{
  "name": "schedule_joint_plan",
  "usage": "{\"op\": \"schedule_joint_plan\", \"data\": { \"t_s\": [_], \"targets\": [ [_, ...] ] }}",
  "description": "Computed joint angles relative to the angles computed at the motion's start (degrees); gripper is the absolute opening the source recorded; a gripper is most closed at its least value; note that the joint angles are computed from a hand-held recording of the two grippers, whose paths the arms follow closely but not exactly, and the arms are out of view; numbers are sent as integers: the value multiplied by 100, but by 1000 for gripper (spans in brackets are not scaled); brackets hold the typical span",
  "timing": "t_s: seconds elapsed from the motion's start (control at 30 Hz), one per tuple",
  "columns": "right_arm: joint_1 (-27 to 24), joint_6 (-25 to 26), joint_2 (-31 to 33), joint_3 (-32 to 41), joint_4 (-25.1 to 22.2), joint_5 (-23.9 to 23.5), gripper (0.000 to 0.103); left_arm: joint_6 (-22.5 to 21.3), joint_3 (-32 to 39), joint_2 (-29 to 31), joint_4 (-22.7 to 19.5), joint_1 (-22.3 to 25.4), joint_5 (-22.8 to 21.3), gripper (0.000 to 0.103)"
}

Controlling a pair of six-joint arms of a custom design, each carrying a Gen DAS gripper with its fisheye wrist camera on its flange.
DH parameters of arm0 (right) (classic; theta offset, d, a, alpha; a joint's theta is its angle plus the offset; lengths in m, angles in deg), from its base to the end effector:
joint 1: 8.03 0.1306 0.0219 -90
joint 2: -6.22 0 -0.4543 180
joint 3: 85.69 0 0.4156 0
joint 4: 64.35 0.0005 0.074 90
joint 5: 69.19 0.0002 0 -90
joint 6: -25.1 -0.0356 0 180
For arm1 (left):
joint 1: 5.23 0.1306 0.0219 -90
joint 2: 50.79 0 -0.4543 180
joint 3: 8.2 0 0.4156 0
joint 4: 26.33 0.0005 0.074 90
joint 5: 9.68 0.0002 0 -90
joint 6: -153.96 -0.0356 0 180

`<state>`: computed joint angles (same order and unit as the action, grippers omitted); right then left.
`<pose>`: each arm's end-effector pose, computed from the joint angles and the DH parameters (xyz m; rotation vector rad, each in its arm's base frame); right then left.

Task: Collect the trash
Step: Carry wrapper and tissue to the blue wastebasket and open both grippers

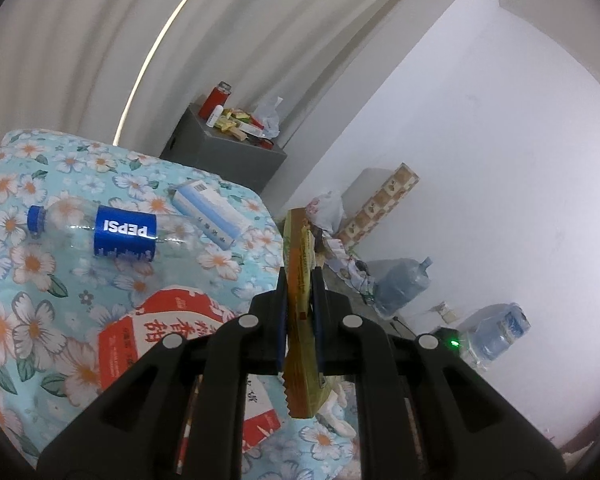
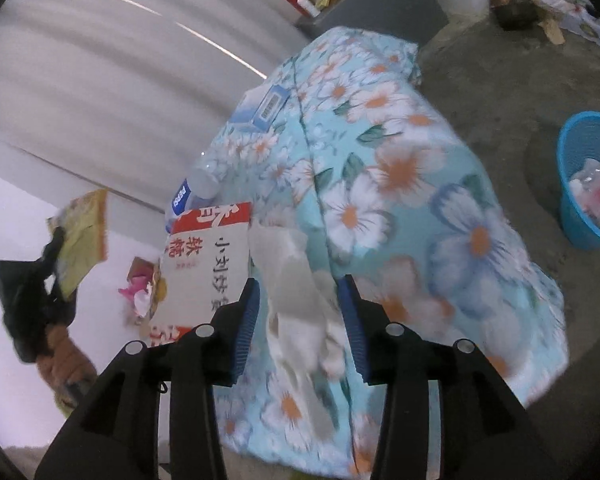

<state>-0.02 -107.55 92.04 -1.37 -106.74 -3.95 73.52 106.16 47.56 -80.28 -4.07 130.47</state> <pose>0.4740 0.0813 0.4990 0.5073 2.3901 0.9256 0.5640 -0.0164 0.6350 0.2802 2.1251 -1.0498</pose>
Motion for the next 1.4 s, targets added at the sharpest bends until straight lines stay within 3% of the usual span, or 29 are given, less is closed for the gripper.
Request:
{"op": "schedule_joint_plan", "data": {
  "t_s": [0.13, 0.17, 0.23, 0.27, 0.5, 0.83, 1.4],
  "targets": [
    [152, 196, 373, 295, -111, 166, 38, -75, 10, -10, -73, -49, -59, 9],
    [196, 254, 411, 330, -91, 238, 22, -105, 27, -4, -110, -60, -77, 9],
    [247, 241, 394, 329, -3, 260, 8, -166, 88, 16, -187, -87, -130, 9],
    [270, 192, 338, 278, 160, 283, 5, -186, 104, 20, -201, -98, -155, 9],
    [262, 41, -105, 0, 720, 294, 4, -183, 174, 33, -136, -219, -367, 9],
    [-144, -520, -951, -457, 1702, 112, 4, -260, 237, 22, -238, -378, -511, 9],
    [-719, -815, -1747, -915, 2249, 197, 4, -353, 256, -59, -215, -640, -630, 9]
  ]
}}
